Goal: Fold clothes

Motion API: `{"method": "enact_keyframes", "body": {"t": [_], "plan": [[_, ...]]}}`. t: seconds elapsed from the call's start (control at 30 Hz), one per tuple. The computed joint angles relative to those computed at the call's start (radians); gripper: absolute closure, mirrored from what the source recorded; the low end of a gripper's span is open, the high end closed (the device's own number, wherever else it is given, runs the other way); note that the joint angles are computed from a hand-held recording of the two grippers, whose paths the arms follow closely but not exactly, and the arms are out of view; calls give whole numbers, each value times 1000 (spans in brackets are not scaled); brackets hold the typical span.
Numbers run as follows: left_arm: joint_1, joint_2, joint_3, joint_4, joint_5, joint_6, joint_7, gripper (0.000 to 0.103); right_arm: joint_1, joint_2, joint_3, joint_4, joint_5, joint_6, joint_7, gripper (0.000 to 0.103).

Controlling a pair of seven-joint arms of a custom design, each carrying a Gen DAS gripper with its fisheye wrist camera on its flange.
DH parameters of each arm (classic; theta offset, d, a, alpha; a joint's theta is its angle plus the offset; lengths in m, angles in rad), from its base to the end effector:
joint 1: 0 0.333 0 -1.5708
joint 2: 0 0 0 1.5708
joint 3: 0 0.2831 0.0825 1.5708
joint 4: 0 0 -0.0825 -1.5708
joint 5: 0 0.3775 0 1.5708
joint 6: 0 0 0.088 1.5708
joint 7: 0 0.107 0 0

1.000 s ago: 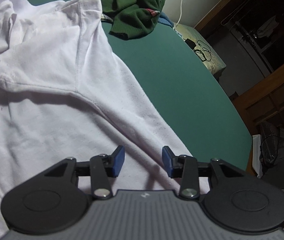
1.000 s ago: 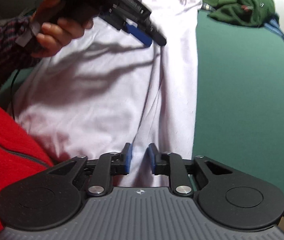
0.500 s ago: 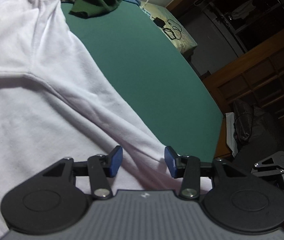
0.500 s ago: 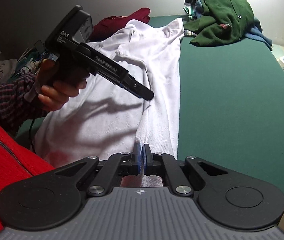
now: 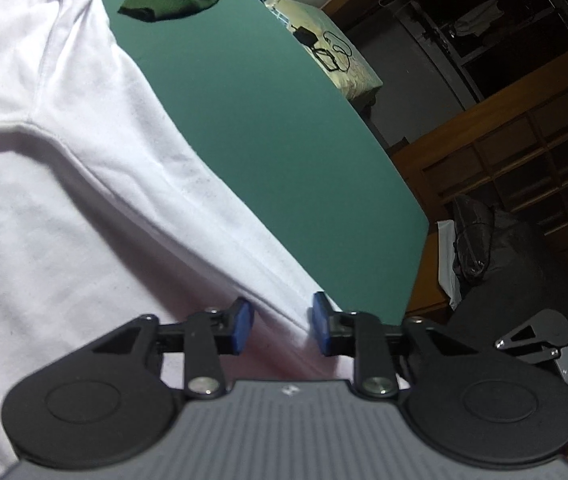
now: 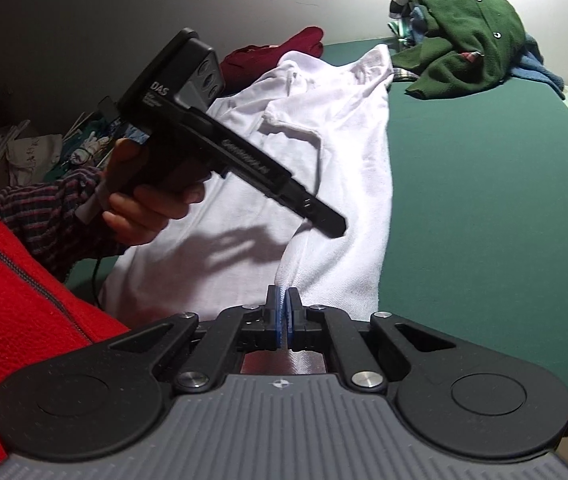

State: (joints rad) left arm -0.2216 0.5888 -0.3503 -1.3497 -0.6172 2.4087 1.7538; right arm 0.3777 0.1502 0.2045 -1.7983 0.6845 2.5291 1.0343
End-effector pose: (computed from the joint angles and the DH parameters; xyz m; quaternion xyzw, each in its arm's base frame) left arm 0.6444 -0.3488 0.4293 0.5502 -0.7310 0.3746 0.1505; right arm 0.5385 0.3389 0.4963 -0.8273 0.4084 0.0152 0.3854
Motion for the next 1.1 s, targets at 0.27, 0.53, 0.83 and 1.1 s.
{"method": "enact_keyframes", "body": {"t": [0.27, 0.53, 0.83, 1.1], "plan": [[-35, -69, 48, -102, 92, 34, -50, 97, 6, 30, 4, 16, -53, -105, -12, 101], [-18, -184, 68, -243, 151, 94, -33, 96, 8, -25, -12, -62, -121, -60, 59, 98], [-78, -235, 119, -316, 320, 287, -157, 87, 30, -26, -45, -123, -402, -23, 346, 73], [-153, -157, 134, -278, 482, 299, -210, 67, 18, -37, -36, -195, -365, -27, 400, 98]]}}
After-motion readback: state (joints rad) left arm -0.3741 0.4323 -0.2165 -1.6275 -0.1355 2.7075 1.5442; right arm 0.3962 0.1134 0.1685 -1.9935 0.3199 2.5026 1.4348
